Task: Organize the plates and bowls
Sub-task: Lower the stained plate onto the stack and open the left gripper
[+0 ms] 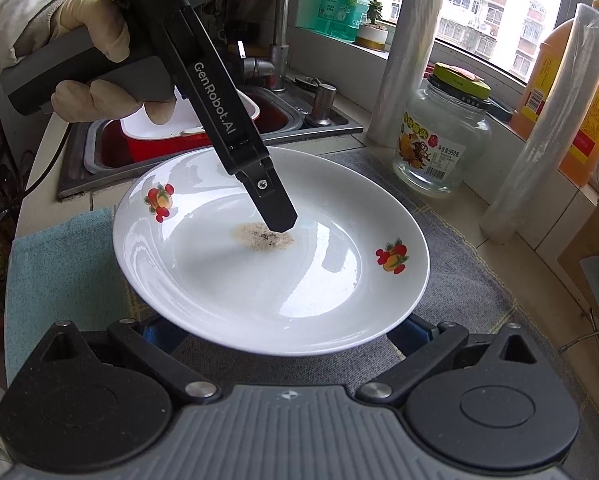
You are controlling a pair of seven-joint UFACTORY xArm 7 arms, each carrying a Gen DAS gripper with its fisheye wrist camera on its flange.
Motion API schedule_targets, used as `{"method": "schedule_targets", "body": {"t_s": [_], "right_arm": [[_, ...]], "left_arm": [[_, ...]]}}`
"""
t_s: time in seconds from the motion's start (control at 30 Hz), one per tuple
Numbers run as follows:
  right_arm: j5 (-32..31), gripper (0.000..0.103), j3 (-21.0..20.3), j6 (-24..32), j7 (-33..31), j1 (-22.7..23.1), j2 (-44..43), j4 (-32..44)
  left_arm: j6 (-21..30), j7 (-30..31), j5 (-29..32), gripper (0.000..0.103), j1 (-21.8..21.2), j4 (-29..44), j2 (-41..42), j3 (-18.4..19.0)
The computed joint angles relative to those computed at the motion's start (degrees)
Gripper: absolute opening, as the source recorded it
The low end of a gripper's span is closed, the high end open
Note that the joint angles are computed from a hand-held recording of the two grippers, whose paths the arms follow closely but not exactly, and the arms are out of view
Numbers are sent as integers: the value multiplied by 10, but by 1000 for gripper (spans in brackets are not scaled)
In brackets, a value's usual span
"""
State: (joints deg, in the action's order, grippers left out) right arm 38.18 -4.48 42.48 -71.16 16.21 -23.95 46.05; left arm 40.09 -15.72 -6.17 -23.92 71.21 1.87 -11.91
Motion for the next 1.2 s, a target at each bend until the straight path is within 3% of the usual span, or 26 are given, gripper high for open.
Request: {"method": "schedule_targets", "body": {"t_s": [1.2], "right_arm": [[-37,103,3,-1,0,10,-17,-8]], "left_arm": [[1,-21,-10,81,7,-19,-10,3]]}}
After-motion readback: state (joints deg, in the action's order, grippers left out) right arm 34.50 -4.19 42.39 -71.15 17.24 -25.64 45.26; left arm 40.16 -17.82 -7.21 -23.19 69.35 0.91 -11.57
